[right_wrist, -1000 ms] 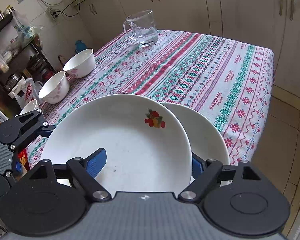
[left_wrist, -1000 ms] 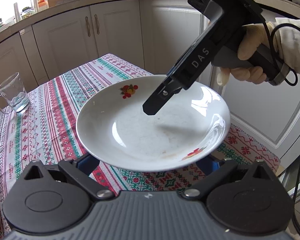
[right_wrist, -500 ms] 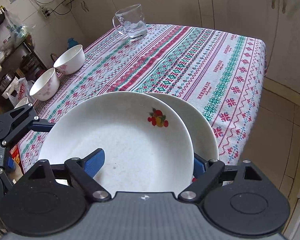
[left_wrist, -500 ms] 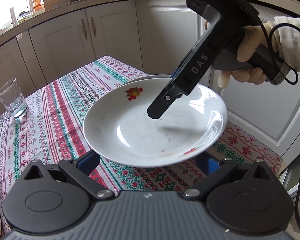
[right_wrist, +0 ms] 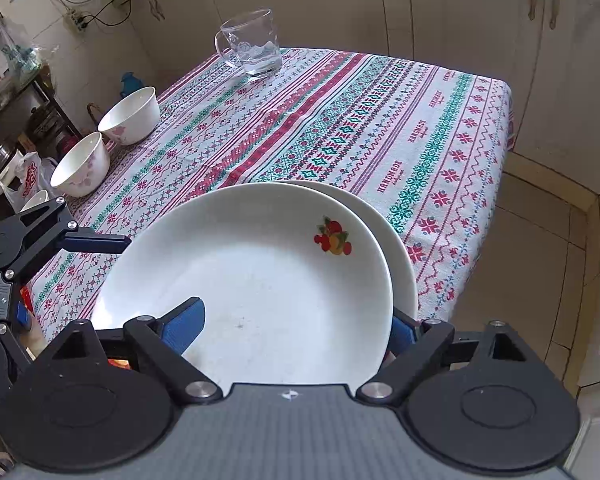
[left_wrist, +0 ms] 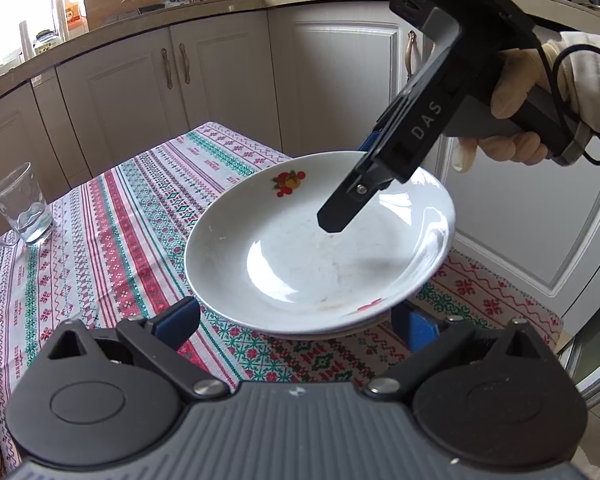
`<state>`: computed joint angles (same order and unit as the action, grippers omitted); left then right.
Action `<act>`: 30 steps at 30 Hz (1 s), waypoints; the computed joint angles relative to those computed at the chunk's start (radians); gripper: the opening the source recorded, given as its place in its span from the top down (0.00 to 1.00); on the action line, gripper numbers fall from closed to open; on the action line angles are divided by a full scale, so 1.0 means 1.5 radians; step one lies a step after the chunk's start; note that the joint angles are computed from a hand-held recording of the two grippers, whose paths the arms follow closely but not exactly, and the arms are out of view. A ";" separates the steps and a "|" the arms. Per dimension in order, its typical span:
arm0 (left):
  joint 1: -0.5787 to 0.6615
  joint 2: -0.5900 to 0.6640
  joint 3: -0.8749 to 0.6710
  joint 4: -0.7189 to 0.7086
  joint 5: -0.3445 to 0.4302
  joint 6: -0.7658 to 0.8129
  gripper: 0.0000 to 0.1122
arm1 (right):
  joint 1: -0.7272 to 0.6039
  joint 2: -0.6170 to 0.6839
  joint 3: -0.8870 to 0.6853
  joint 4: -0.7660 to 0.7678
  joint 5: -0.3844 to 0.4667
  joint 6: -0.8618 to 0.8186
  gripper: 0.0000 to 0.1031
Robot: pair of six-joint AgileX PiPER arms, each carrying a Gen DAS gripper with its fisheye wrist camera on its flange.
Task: Organize plates and bowls
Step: 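Lower the plate onto the stack and open the right gripper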
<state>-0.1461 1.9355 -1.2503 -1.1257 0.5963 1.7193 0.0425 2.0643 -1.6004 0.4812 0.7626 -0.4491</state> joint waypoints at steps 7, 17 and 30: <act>0.006 0.012 -0.013 0.004 0.013 -0.009 0.09 | 0.000 -0.027 0.029 -0.004 -0.012 0.009 0.07; 0.008 0.014 -0.012 0.001 0.015 -0.003 0.09 | 0.007 -0.050 0.052 -0.030 -0.029 0.036 0.06; 0.007 0.013 -0.006 0.002 0.005 -0.008 0.09 | 0.018 -0.085 0.100 -0.071 -0.059 0.075 0.05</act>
<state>-0.1351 1.9545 -1.2598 -1.1221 0.6035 1.7072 0.0693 1.9368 -1.4511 0.3750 0.6736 -0.3363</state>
